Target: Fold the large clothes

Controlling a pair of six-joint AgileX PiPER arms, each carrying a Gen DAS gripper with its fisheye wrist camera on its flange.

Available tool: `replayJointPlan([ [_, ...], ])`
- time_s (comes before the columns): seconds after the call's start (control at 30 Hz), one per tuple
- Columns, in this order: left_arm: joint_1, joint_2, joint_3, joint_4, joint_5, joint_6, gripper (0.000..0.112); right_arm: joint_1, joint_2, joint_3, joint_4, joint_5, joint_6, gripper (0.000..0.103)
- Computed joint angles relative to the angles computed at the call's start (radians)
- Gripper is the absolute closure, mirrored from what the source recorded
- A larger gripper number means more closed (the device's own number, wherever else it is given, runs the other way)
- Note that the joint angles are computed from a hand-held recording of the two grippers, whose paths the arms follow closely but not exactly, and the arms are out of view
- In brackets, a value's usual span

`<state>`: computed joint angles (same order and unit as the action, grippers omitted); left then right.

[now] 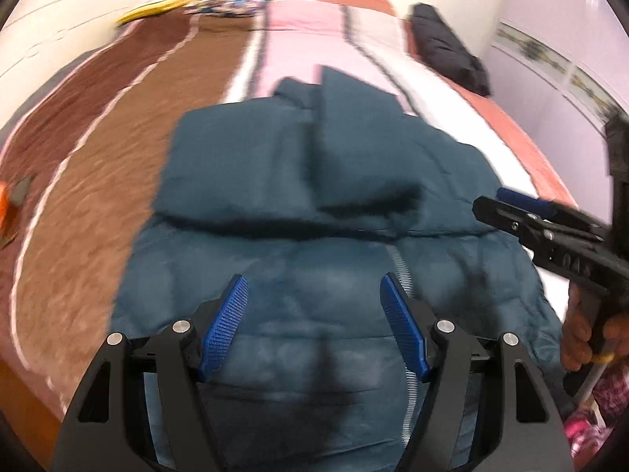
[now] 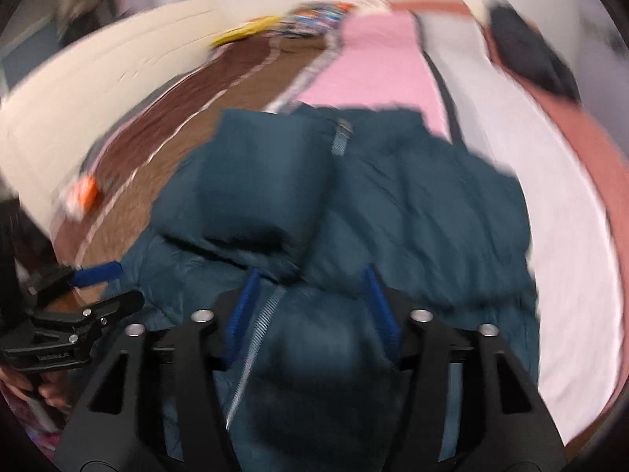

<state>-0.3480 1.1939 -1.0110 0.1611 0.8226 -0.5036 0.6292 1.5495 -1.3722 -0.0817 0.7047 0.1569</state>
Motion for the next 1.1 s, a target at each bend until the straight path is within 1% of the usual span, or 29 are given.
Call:
replayJointPlan([
  [0.1, 0.056, -0.023, 0.022, -0.018, -0.007, -0.011, 0.044, 0.128, 0.094, -0.079, -0.206, 0.008, 0.080, 0.043],
  [0.17, 0.094, -0.045, 0.042, -0.034, -0.011, 0.007, 0.044, 0.181, 0.160, -0.128, -0.317, 0.019, 0.122, 0.043],
  [0.27, 0.125, -0.065, 0.065, -0.028, -0.005, 0.014, 0.044, 0.223, 0.269, -0.207, -0.451, 0.044, 0.159, 0.043],
  [0.3, 0.129, -0.067, 0.068, -0.012, 0.002, 0.003, 0.044, 0.234, 0.315, -0.245, -0.496, 0.067, 0.170, 0.044],
  [0.37, 0.144, -0.068, 0.069, 0.001, 0.006, 0.001, 0.044, 0.238, 0.378, -0.300, -0.541, 0.099, 0.188, 0.044],
  [0.4, 0.149, -0.079, 0.077, 0.004, 0.007, -0.001, 0.044, 0.230, 0.405, -0.328, -0.539, 0.110, 0.185, 0.044],
  [0.47, 0.160, -0.084, 0.084, 0.003, 0.002, 0.000, 0.044, 0.209, 0.422, -0.352, -0.521, 0.115, 0.186, 0.069],
  [0.5, 0.165, -0.090, 0.091, 0.000, -0.001, 0.002, 0.044, 0.192, 0.433, -0.381, -0.494, 0.130, 0.182, 0.092],
  [0.53, 0.170, -0.090, 0.093, -0.005, -0.004, 0.004, 0.044, 0.173, 0.429, -0.391, -0.450, 0.133, 0.172, 0.102],
  [0.57, 0.171, -0.088, 0.092, -0.002, -0.004, 0.001, 0.044, 0.156, 0.416, -0.391, -0.420, 0.131, 0.172, 0.103],
  [0.63, 0.159, -0.083, 0.091, 0.023, -0.002, -0.022, 0.044, 0.131, 0.385, -0.377, -0.407, 0.118, 0.207, 0.103],
  [0.73, 0.124, -0.065, 0.084, 0.091, 0.010, -0.074, 0.044, 0.078, 0.333, -0.352, -0.376, 0.106, 0.250, 0.103],
  [0.8, 0.100, -0.058, 0.077, 0.124, 0.022, -0.105, 0.044, 0.030, 0.302, -0.341, -0.326, 0.106, 0.256, 0.103],
  [1.1, 0.048, -0.018, 0.053, 0.167, 0.051, -0.153, 0.044, -0.104, 0.220, -0.240, -0.250, 0.112, 0.282, 0.103],
])
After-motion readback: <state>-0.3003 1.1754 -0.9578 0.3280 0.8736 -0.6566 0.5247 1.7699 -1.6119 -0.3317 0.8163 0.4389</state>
